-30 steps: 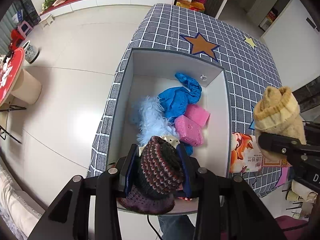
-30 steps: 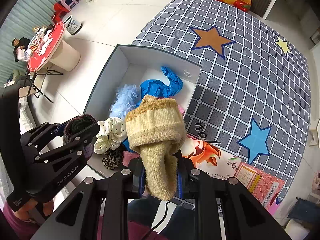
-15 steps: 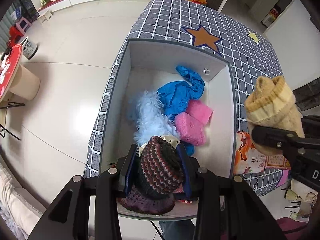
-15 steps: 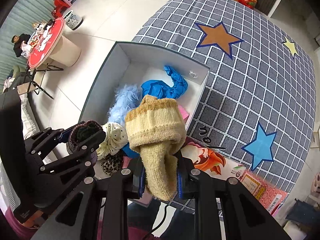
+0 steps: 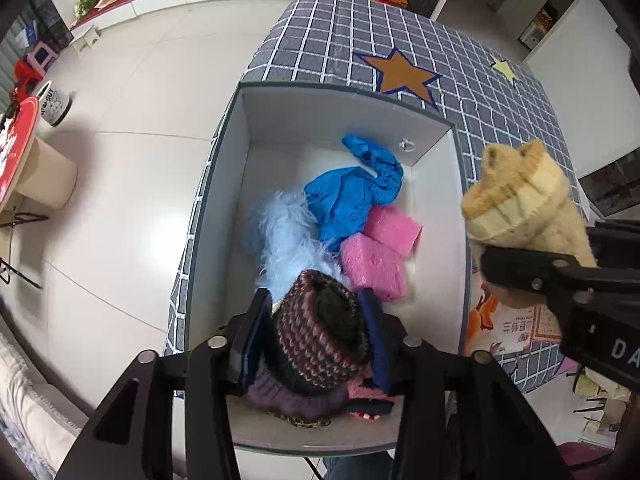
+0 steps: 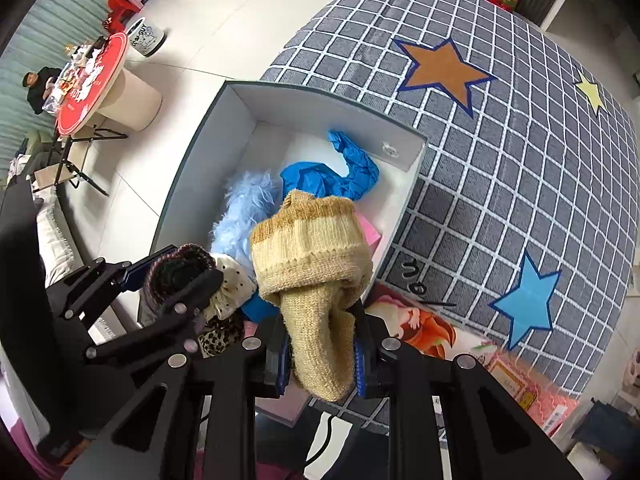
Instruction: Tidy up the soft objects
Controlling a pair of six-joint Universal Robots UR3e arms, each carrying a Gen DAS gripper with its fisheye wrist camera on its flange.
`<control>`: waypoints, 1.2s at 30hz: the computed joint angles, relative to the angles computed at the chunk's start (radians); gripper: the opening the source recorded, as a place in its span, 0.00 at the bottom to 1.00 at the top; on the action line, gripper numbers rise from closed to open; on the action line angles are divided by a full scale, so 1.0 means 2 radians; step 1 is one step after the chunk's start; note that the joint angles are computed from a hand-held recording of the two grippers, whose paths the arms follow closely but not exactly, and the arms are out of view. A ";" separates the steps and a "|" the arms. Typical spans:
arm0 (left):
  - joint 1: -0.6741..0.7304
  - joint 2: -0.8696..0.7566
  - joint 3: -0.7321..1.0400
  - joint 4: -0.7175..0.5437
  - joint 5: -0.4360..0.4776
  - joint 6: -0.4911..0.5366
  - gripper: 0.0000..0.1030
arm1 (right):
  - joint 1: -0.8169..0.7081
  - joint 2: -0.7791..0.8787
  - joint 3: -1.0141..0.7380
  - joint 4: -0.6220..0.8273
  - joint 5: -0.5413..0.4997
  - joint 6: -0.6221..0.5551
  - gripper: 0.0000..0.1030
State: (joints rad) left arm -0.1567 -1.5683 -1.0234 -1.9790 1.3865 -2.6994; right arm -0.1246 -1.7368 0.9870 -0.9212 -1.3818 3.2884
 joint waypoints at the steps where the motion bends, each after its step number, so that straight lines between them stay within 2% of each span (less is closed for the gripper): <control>1: -0.001 0.002 -0.004 0.006 0.002 -0.003 0.60 | 0.001 0.005 -0.004 -0.001 -0.001 0.000 0.24; 2: -0.002 0.005 -0.008 0.013 0.007 -0.007 0.69 | 0.002 0.007 -0.007 -0.001 -0.003 0.001 0.27; 3: -0.003 0.006 -0.011 0.016 0.010 -0.010 0.73 | 0.002 0.010 -0.011 -0.001 -0.006 0.004 0.31; 4: -0.002 0.010 -0.017 0.022 0.013 -0.014 0.77 | 0.003 0.011 -0.013 -0.002 -0.010 0.007 0.45; 5: -0.001 0.014 -0.022 0.027 0.014 -0.017 0.79 | 0.003 0.009 -0.014 -0.004 -0.014 0.008 0.63; 6: 0.002 0.017 -0.026 0.029 0.013 -0.016 0.79 | 0.003 0.006 -0.013 -0.008 -0.016 0.010 0.68; 10: 0.011 0.024 -0.032 0.022 0.008 -0.012 0.85 | 0.007 0.009 -0.028 -0.005 -0.024 0.008 0.71; 11: 0.013 0.023 -0.028 0.015 0.004 -0.010 0.86 | 0.009 0.011 -0.032 -0.003 -0.028 0.009 0.85; 13: 0.030 0.021 -0.014 -0.016 -0.025 0.004 0.88 | 0.016 0.009 -0.033 -0.008 -0.040 0.019 0.99; 15: 0.043 0.033 -0.014 -0.022 -0.047 0.020 0.89 | 0.028 0.005 -0.037 -0.015 -0.060 0.033 0.99; 18: 0.043 0.070 -0.035 0.030 -0.040 0.020 0.90 | 0.048 0.012 -0.058 -0.007 -0.088 0.039 0.99; 21: 0.048 0.090 -0.034 0.058 -0.036 0.023 1.00 | 0.055 0.014 -0.077 0.008 -0.104 0.046 0.99; 23: 0.058 0.085 -0.016 0.040 -0.047 0.036 1.00 | 0.052 0.018 -0.093 0.027 -0.104 0.048 0.99; 29: 0.061 0.050 0.064 -0.056 -0.039 0.087 1.00 | 0.047 0.020 -0.132 0.070 -0.103 0.066 0.99; 34: 0.065 0.047 0.111 -0.120 -0.027 0.114 1.00 | 0.092 0.044 -0.180 0.110 -0.143 0.114 0.99; 36: 0.074 0.054 0.117 -0.136 -0.032 0.123 1.00 | 0.103 0.029 -0.160 0.101 -0.137 0.134 0.99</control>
State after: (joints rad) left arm -0.0094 -1.4609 -0.7893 -2.2518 1.3231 -2.4528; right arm 0.0813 -1.6787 0.6666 -0.7186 -1.6561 3.5568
